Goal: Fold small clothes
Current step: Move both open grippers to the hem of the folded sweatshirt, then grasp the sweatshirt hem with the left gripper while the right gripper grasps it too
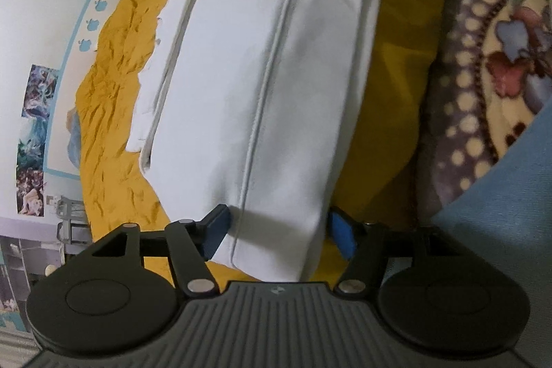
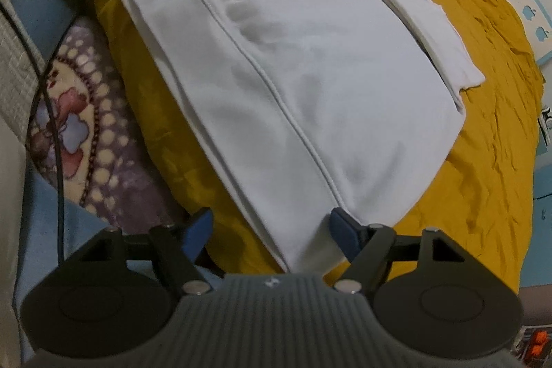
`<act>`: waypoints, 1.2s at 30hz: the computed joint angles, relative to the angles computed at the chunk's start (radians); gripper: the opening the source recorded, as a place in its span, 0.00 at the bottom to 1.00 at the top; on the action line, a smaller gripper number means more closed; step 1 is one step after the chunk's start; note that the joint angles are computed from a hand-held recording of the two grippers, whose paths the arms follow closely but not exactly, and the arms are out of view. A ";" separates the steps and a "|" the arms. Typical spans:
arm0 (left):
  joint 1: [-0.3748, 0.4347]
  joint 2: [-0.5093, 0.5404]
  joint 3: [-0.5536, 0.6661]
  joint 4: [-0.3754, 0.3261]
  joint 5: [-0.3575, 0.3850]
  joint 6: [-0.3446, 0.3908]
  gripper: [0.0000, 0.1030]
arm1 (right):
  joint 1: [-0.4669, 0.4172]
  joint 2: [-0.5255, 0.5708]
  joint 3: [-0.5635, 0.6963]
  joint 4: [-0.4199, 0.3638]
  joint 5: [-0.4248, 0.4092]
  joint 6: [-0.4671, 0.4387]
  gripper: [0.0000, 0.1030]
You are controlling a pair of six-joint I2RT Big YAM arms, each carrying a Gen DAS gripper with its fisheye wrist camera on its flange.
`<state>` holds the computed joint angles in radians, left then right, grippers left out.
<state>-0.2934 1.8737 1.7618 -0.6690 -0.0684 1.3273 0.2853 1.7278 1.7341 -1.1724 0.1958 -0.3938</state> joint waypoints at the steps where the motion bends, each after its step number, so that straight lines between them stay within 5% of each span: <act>1: 0.001 0.000 0.002 0.003 0.005 -0.005 0.59 | 0.003 -0.003 -0.006 0.007 0.016 -0.014 0.57; 6: 0.019 0.016 0.096 -0.103 0.087 -0.114 0.21 | -0.001 -0.009 0.009 -0.003 0.022 -0.016 0.40; 7: 0.023 0.028 0.141 -0.154 0.109 -0.166 0.17 | -0.003 -0.010 0.011 -0.005 0.024 -0.017 0.29; 10: 0.028 0.054 0.230 -0.229 0.139 -0.293 0.12 | -0.006 -0.017 0.017 -0.011 0.000 -0.016 0.09; 13: 0.034 0.083 0.316 -0.291 0.170 -0.411 0.11 | -0.001 -0.035 0.018 -0.004 -0.002 -0.014 0.05; 15: 0.036 0.102 0.367 -0.323 0.189 -0.469 0.10 | -0.001 -0.041 0.017 -0.005 -0.005 -0.014 0.06; 18: 0.037 0.135 0.443 -0.371 0.203 -0.530 0.09 | 0.001 -0.039 0.003 -0.005 0.002 -0.024 0.34; 22: 0.041 0.171 0.531 -0.431 0.226 -0.605 0.08 | 0.000 -0.022 -0.013 0.000 -0.007 -0.033 0.43; 27: 0.044 0.207 0.613 -0.483 0.247 -0.681 0.08 | 0.012 -0.014 -0.032 0.003 -0.014 -0.093 0.65; 28: 0.044 0.213 0.623 -0.490 0.249 -0.687 0.08 | 0.014 -0.015 -0.038 0.010 -0.005 -0.102 0.63; 30: 0.044 0.221 0.642 -0.498 0.254 -0.687 0.08 | 0.014 -0.016 -0.042 0.029 0.026 -0.095 0.44; 32: 0.043 0.222 0.644 -0.495 0.256 -0.694 0.08 | 0.000 -0.016 -0.025 0.035 0.029 -0.051 0.10; 36: 0.047 0.242 0.688 -0.499 0.260 -0.719 0.08 | -0.011 -0.040 -0.004 0.046 0.005 -0.022 0.00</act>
<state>-0.2462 2.1156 2.4501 -1.1685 0.1913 0.6088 0.2744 1.6874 1.7303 -1.1268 0.2008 -0.4155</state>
